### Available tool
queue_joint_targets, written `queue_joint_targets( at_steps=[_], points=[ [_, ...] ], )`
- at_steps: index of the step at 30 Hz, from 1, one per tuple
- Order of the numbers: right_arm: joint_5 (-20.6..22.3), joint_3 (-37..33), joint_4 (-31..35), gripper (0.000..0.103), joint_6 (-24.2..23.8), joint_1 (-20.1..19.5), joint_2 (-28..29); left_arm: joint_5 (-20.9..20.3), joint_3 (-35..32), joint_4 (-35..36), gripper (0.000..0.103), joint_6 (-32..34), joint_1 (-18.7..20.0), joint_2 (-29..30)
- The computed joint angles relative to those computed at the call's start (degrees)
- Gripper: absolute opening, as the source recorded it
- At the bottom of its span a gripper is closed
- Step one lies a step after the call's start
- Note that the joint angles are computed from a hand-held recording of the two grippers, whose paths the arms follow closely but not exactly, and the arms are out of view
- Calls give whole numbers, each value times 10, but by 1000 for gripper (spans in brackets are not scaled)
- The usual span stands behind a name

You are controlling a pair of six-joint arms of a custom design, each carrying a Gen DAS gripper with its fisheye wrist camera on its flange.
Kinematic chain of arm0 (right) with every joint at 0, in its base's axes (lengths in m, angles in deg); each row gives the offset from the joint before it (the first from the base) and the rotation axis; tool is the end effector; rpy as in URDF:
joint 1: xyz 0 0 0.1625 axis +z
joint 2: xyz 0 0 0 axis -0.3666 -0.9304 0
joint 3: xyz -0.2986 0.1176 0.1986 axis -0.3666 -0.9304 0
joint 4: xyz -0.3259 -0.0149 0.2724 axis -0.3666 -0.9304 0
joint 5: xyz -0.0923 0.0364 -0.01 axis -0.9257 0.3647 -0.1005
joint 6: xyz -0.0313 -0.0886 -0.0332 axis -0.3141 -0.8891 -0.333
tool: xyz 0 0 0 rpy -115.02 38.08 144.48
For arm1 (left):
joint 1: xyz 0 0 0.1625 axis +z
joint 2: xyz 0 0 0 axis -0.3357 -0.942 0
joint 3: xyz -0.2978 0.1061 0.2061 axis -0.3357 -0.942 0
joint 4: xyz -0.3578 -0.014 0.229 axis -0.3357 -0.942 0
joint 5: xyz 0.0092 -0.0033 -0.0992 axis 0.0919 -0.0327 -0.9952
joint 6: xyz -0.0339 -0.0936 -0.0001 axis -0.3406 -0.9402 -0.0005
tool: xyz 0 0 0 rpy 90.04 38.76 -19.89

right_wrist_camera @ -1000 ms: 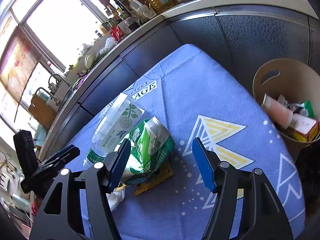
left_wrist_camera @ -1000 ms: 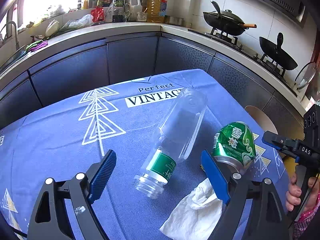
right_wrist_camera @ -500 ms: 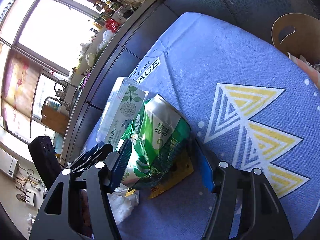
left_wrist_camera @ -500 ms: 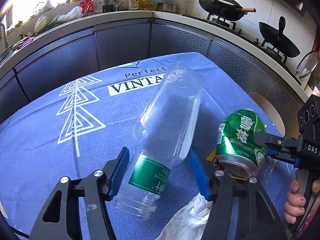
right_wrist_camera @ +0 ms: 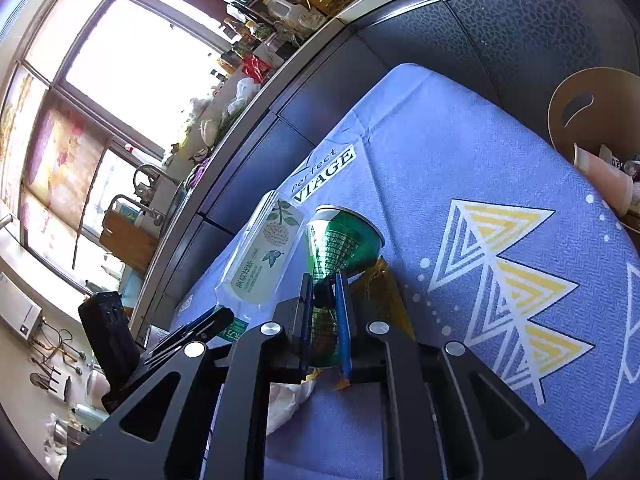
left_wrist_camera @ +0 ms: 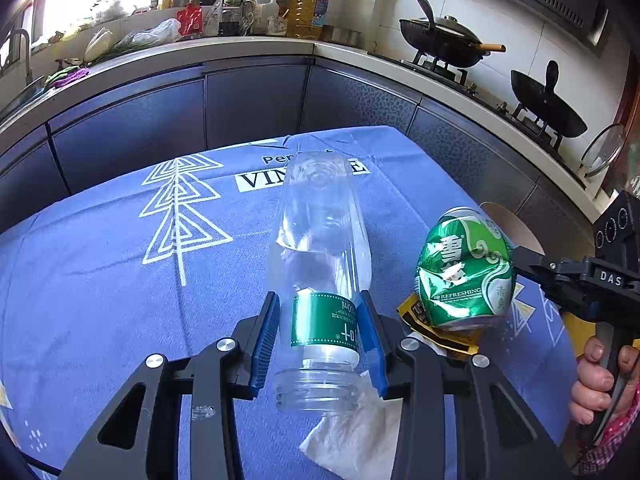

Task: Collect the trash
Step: 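Grasp the clear green-label bottle with the left tool while the right grasps the green can, then carry the bottle and can over the tan bin and open both tools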

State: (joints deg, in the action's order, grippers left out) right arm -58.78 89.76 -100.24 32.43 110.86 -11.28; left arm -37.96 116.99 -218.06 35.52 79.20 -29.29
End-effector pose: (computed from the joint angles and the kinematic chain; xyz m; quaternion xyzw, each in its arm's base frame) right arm 0.1453 -0.7267 0.1164 -0.2035 0.9640 -0.1560 0.0704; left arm -0.0872 -0.5676 0.1809 0.0309 0.8660 -0.3939 0.3064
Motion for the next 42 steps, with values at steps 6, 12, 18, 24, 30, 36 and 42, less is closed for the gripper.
queue_joint_targets(
  at_steps=[6, 12, 18, 24, 30, 36, 42],
  points=[
    [-17, 30, -5, 14, -19, -3, -22, -31, 74, -13, 0, -35, -24, -62],
    [-13, 13, 18, 38, 18, -17, -10, -37, 93, 12, 0, -83, -28, -77],
    [-12, 8, 14, 51, 32, -22, -4, -37, 69, 26, 58, -103, -24, -67],
    [-1, -18, 37, 51, 46, -27, 14, 32, 0, 66, 94, -87, -14, -14],
    [3, -35, 51, 51, 41, -21, 32, 14, -42, 121, 96, -101, 12, 6],
    [8, -59, 80, 33, 31, -16, 58, 2, -74, 151, 88, -98, 21, 37],
    [21, -34, 56, 15, 9, -4, 36, 14, -63, 134, 63, -82, 14, 38]
  ],
)
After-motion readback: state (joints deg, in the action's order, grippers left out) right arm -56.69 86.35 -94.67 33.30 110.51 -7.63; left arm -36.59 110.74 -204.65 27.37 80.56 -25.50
